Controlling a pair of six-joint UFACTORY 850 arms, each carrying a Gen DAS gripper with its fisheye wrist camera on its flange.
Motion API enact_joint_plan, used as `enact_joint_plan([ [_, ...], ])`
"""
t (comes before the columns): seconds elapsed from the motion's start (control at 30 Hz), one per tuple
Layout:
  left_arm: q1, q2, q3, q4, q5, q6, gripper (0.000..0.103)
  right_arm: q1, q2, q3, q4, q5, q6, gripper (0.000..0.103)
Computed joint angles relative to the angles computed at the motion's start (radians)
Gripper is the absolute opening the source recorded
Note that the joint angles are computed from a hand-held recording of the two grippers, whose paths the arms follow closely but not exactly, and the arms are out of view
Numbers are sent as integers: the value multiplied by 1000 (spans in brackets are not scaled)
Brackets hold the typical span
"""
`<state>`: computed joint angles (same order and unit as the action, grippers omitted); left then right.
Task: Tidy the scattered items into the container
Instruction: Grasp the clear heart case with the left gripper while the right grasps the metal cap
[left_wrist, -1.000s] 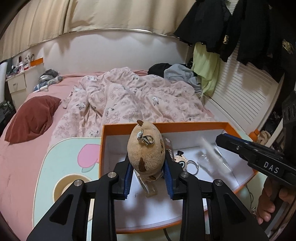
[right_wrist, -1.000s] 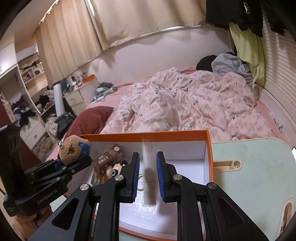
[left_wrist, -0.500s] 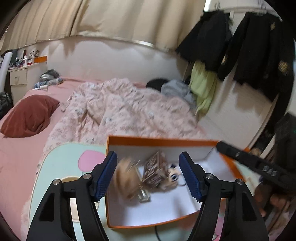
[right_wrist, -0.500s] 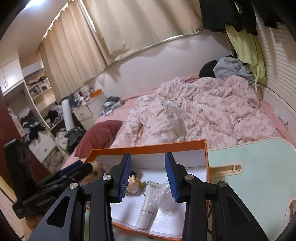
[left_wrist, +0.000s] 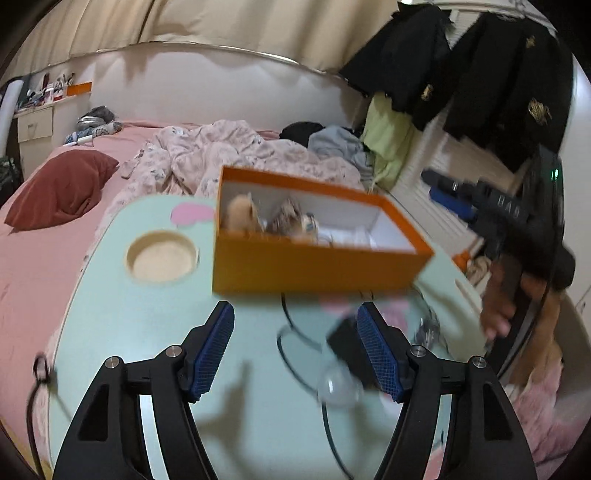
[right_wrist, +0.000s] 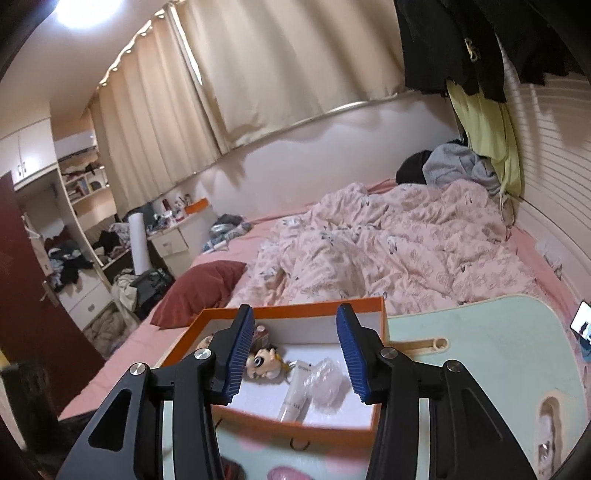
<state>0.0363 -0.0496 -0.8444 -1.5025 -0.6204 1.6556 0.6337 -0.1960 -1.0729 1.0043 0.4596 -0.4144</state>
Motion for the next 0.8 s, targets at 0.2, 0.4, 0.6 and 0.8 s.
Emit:
enact_joint_plan([
  [0.2,-65,24,43,77,68,-4,62,36,90,107,69,0,-64,46],
  [0.4,-111,-3,47,88,105,-14,62,45,122,172,282,-67,-248,47],
  [0.6,-166,20,86,-52,224,182,39,42,91,176,407,-167,-366,47],
  [0.8,-163,35,98,-112,200,246,39,59,44,145,491,-180,-484,47],
])
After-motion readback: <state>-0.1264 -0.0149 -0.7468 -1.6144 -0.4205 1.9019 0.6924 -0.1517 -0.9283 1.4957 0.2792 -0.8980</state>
